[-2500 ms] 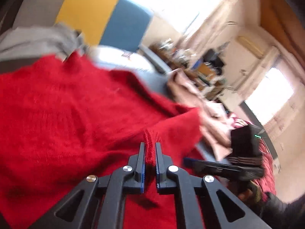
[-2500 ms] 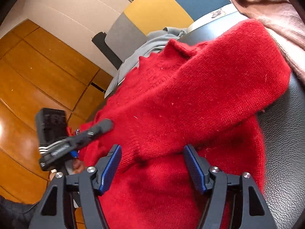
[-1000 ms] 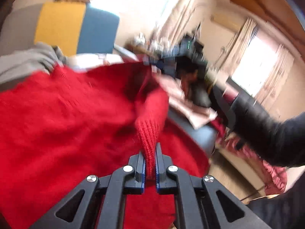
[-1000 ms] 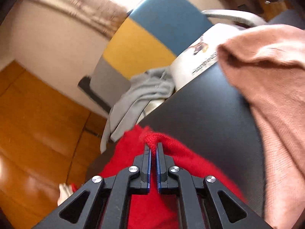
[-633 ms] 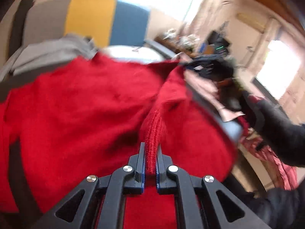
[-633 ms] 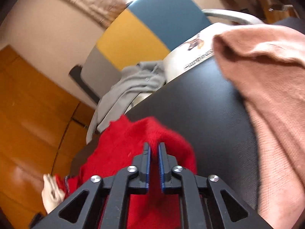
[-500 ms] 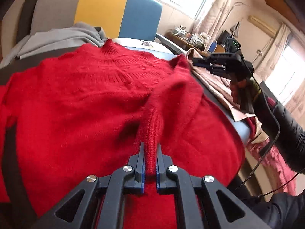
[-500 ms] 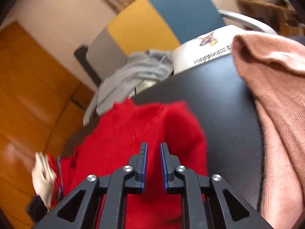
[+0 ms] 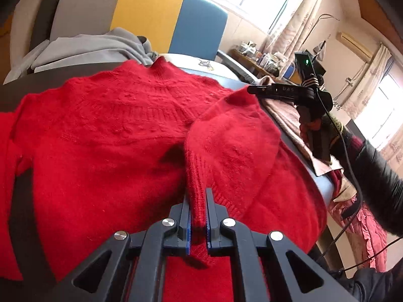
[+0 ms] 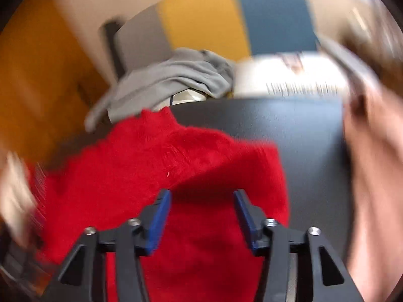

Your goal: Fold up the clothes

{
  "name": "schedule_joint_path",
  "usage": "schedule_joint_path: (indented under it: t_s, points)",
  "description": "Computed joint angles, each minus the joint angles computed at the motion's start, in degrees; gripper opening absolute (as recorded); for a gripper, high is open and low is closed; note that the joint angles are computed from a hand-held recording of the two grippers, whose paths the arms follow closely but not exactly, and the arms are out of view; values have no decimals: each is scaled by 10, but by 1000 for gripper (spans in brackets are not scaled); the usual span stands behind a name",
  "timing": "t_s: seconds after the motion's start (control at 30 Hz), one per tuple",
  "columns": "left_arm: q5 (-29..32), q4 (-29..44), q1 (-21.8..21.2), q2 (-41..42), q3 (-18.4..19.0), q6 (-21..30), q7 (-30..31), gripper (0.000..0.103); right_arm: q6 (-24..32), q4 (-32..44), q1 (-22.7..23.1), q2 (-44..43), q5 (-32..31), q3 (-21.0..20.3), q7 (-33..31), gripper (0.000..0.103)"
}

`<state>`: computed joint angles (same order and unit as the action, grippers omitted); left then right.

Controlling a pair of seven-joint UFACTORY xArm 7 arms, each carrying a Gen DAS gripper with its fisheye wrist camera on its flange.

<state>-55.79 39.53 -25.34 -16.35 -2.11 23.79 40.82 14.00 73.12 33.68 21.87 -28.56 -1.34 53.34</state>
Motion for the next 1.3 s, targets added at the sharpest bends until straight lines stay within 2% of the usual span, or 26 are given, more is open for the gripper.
schedule_joint_path:
  t_s: [0.03,0.13,0.2,0.3,0.33,0.37,0.4,0.47,0.57,0.63,0.83,0.93,1.03,1.1,1.17,1.27,1.3]
  points:
    - [0,2,1,3,1,2,-1,6,45,35,-2,18,-8,14,-52,68]
    - [-4,4,3,11,0,6,-2,6,168,142,4,78,-20,37,-185,72]
    - [-8,5,5,14,-1,7,0,6,208,194,-8,114,18,54,-244,74]
    - [-11,3,9,16,-3,2,1,6,237,231,-5,143,41,46,-276,73]
    - [-12,3,10,16,-3,1,3,6,238,235,-4,148,47,44,-281,64]
    - [-13,3,11,16,-3,-1,2,6,223,227,-6,145,54,43,-281,39]
    - [-11,3,13,17,-4,-3,1,6,214,222,-9,142,64,45,-283,28]
    - [2,4,16,19,-7,-10,-6,6,202,211,-2,135,68,38,-274,14]
    - [28,19,24,33,-8,-16,-21,7,185,193,3,126,68,31,-262,9]
    - [36,36,29,43,-5,-17,-22,7,160,173,15,111,50,12,-224,8]
    - [58,139,68,106,4,17,-28,7,94,154,49,94,-32,-49,-82,8]
    - [91,227,106,173,3,64,-62,7,86,163,47,97,-51,-60,-21,8]
    - [145,330,139,253,-1,136,-111,6,92,196,27,124,-35,-47,-2,8]
    - [203,392,147,308,0,152,-179,6,102,221,17,149,-18,-38,-3,8]
    - [234,443,156,355,0,172,-230,10,99,238,6,168,3,-28,-7,10]
    - [253,469,174,382,-13,181,-260,11,56,230,-3,179,29,-26,-3,15]
    - [237,461,189,378,-26,183,-250,18,35,215,-4,173,36,-28,1,17]
